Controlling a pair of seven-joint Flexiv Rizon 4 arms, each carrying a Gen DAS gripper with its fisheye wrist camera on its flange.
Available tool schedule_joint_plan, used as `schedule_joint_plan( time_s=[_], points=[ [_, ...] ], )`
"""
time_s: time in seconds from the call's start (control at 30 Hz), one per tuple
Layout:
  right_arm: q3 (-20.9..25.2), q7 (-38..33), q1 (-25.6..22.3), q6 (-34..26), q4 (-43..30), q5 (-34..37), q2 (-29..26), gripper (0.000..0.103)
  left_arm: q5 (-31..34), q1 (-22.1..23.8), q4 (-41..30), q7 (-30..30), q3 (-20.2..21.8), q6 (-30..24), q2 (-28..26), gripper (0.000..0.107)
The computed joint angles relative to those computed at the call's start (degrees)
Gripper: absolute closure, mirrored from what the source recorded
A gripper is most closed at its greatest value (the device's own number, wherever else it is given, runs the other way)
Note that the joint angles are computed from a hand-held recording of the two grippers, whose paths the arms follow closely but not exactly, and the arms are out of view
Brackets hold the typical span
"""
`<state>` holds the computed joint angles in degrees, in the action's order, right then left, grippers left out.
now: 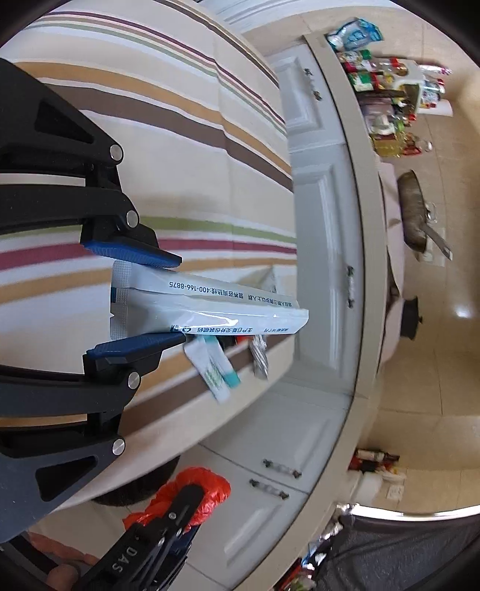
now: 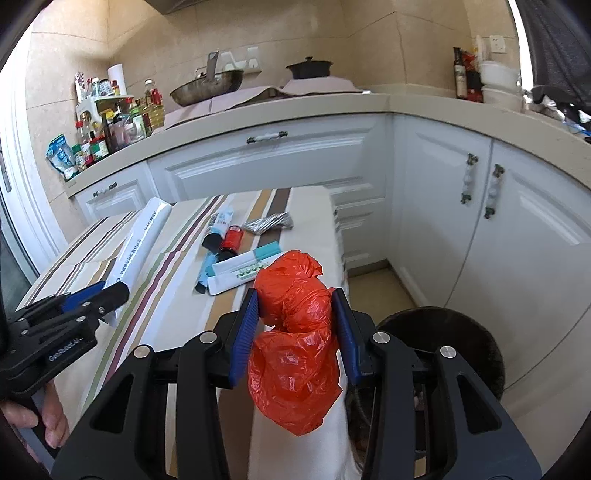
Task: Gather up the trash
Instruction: 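Carry the red bag and white tube over the black trash bin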
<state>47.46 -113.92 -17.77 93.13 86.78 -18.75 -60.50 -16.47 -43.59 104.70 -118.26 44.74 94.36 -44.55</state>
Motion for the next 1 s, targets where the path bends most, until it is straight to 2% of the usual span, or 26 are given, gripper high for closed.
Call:
schedule_joint_plan(
  time_s=[0.23, 0.43, 0.6, 0.8, 1.0],
  points=[
    [-2.02, 2.82, -2.20, 4.61, 1.86, -1.43, 1.36, 0.064, -0.97, -0.50, -1.83, 2.03, -1.85, 2.51, -0.61, 0.071],
    [-4.65, 7.09, -3.91, 7.14, 1.87, -4.41, 1.47, 0.064, -2.04, -0.45, -6.25, 5.04, -4.12, 2.31, -2.66, 0.071],
    [-6.06, 10.76, -5.34, 8.03, 0.55, -7.29, 0.58, 0.064, -2.25, -0.98, -10.45, 6.18, -4.43, 1.34, -5.05, 0.071],
    [-6.42, 14.56, -6.94, 7.31, -2.73, -11.16, -1.88, 0.064, -1.11, -1.30, -16.21, 4.97, -4.00, -1.09, -8.38, 0.071],
    [-5.68, 14.95, -7.52, 6.04, -6.18, -12.66, -4.55, 0.064, 2.07, -0.01, -22.64, 2.02, -4.51, -4.29, -11.31, 0.070]
  ],
)
